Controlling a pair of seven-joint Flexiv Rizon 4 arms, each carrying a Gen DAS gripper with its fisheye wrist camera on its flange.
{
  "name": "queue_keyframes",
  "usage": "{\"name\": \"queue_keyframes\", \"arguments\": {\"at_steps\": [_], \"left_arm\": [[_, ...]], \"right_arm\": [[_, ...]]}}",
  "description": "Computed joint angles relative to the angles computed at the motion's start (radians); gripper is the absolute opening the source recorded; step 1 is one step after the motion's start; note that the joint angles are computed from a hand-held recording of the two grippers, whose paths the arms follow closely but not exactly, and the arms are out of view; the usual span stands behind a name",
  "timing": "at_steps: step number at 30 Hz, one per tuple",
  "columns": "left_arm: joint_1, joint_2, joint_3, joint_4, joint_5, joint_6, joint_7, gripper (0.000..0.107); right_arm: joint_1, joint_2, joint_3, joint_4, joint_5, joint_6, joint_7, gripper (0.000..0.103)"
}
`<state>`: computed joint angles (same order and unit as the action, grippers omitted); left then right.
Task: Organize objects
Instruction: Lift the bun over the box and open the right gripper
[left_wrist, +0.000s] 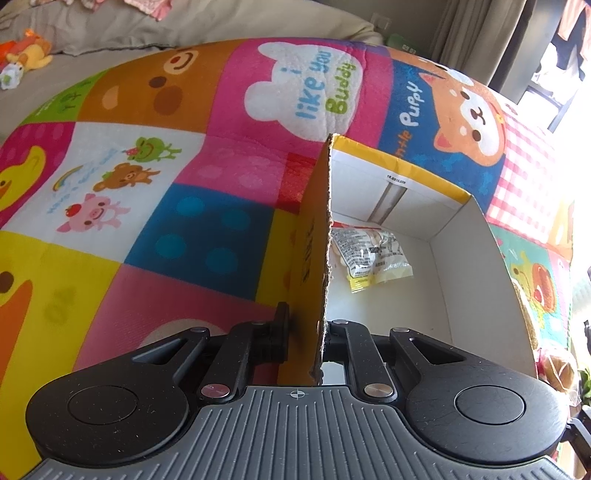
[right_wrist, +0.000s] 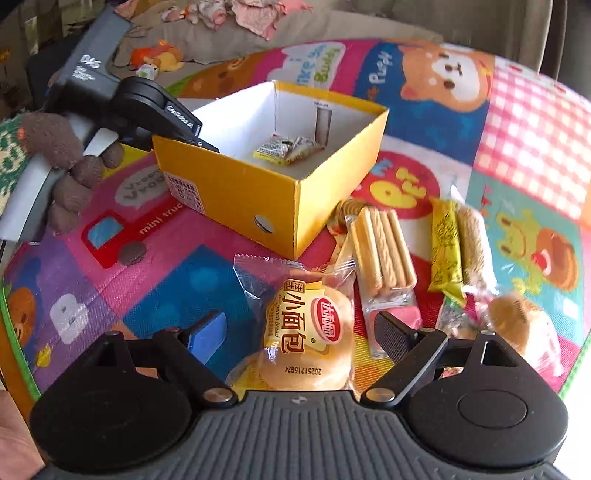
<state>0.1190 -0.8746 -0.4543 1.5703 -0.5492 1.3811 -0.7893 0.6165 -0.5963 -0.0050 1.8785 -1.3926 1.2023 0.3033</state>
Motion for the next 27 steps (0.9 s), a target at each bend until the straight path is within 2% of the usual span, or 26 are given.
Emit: {"name": "queue_keyframes", "arguments": {"at_steps": [2, 4, 5, 8, 11, 15, 19, 22, 27], "left_arm": [[-0.006, 0.000, 0.008, -0.004, 0.002, -0.003, -0.007, 0.013], [-0.010, -0.002, 0.013, -0.007, 0.003, -0.006, -0.012, 0.013], [-0.009, -0.002, 0.013, -0.007, 0.003, -0.006, -0.013, 0.013], [-0.006, -0.004, 0.009, -0.006, 0.002, -0.004, -0.013, 0.014], [-0.003, -0.005, 0.003, -0.003, 0.000, 0.001, -0.013, 0.014], [0.003, -0.005, -0.005, 0.001, -0.006, 0.004, -0.021, 0.014], [0.003, -0.004, -0.005, 0.002, -0.003, 0.005, -0.024, 0.014], [0.007, -0.004, -0.009, 0.004, -0.004, 0.004, -0.024, 0.014], [0.005, -0.002, -0.005, 0.003, -0.005, -0.002, -0.027, 0.014]], "right_arm": [[-0.008, -0.013, 0.001, -0.011, 0.018, 0.016, 0.010, 0.085], [-0.010, -0.023, 0.017, -0.017, 0.090, 0.009, -0.037, 0.061], [-0.005, -0.022, 0.027, -0.016, 0.139, -0.009, -0.074, 0.061], [0.022, 0.014, 0.022, 0.024, 0.196, -0.036, -0.087, 0.059], [0.047, 0.085, 0.016, 0.087, 0.188, -0.083, -0.033, 0.058], [0.032, 0.193, 0.032, 0.149, 0.095, -0.126, 0.080, 0.059], [-0.004, 0.266, 0.058, 0.152, -0.019, -0.177, 0.146, 0.059], [-0.047, 0.266, 0.067, 0.107, -0.112, -0.157, 0.190, 0.059], [-0.106, 0.188, 0.063, -0.035, -0.216, -0.082, 0.257, 0.059]]}}
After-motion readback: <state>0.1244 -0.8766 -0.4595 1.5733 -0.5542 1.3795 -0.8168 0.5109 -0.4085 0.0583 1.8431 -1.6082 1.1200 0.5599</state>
